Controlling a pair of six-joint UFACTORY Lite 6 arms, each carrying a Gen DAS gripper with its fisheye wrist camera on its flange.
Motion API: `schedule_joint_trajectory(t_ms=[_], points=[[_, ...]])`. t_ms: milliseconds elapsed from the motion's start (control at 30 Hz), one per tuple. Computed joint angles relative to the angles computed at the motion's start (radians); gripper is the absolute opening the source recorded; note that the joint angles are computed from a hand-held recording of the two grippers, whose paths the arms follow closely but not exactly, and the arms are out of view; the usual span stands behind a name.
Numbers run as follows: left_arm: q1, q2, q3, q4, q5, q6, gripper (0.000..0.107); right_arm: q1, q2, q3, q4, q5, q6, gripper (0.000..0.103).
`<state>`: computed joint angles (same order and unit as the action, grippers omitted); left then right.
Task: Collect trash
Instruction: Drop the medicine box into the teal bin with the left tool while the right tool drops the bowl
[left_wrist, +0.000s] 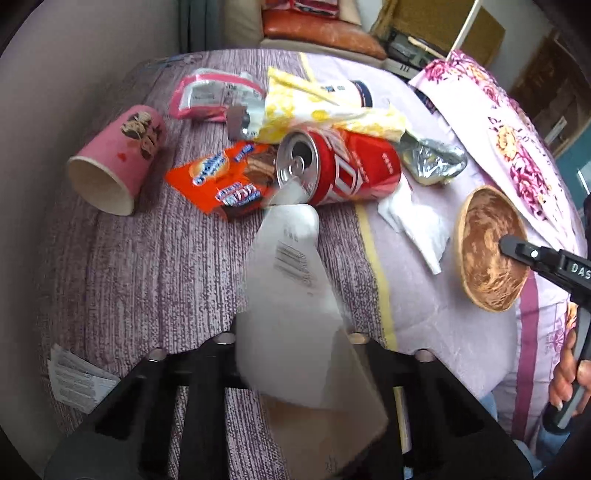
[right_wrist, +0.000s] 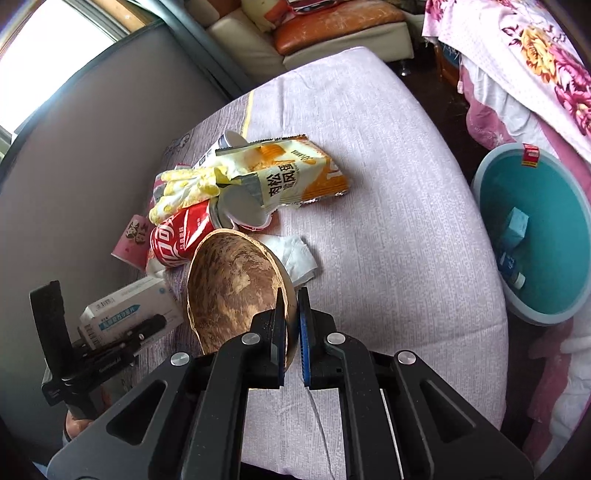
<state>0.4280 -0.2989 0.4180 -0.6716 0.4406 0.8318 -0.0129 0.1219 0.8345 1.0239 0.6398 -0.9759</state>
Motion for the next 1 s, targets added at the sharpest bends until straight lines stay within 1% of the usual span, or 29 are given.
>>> schedule_joint_trajectory(t_ms=[67,200,267,333,400,433,500,533,600,667,733,800,867,900,967,1000], points=[[0.007,-0.063,-0.006,0.036,0.019,-0.039,0.023,-0.007,0.002,0.000,0.008,0.001,-0.010,0.006],[0.033,-0.163,0.016,0.050,0.117,-0.067,0.023,-0.034,-0.014,-0.004,0.014,0.017,-0.017,0.006],[0.019,-0.200,0.034,0.053,0.165,-0.086,0.023,-0.051,-0.015,0.000,0.016,0.029,-0.022,0.006],[-0.051,-0.224,0.059,0.082,0.173,-0.150,0.023,-0.083,-0.014,0.012,0.022,0.049,-0.030,0.006],[-0.155,-0.204,0.093,0.099,0.157,-0.219,0.023,-0.136,-0.022,0.027,0.025,0.065,-0.040,0.006],[-0.224,-0.179,0.115,0.112,0.133,-0.264,0.023,-0.161,-0.026,0.034,0.024,0.071,-0.041,0.006],[-0.397,-0.100,0.170,0.156,0.060,-0.379,0.023,-0.247,-0.026,0.062,0.018,0.094,-0.047,0.006],[-0.445,-0.067,0.195,0.165,0.040,-0.403,0.023,-0.284,-0.024,0.077,0.013,0.103,-0.046,0.006],[-0.592,0.060,0.282,0.193,-0.027,-0.480,0.023,-0.383,-0.006,0.120,0.001,0.122,-0.051,0.006],[-0.685,0.173,0.365,0.194,-0.066,-0.509,0.023,-0.482,0.031,0.176,-0.012,0.138,-0.055,0.006],[-0.790,0.318,0.485,0.200,-0.095,-0.547,0.023,-0.548,0.068,0.223,-0.025,0.140,-0.056,0.006],[-0.882,0.474,0.624,0.233,-0.111,-0.600,0.023,-0.613,0.119,0.278,-0.038,0.132,-0.056,0.006],[-0.937,0.587,0.727,0.255,-0.112,-0.635,0.023,-0.667,0.186,0.341,-0.048,0.133,-0.056,0.006],[-0.968,0.675,0.815,0.271,-0.099,-0.659,0.023,-0.691,0.223,0.372,-0.055,0.126,-0.053,0.006],[-1.001,0.785,0.932,0.307,-0.075,-0.700,0.023,-0.722,0.283,0.421,-0.068,0.120,-0.048,0.006],[-1.024,0.864,1.019,0.344,-0.053,-0.739,0.023,-0.736,0.320,0.450,-0.077,0.116,-0.042,0.006]])
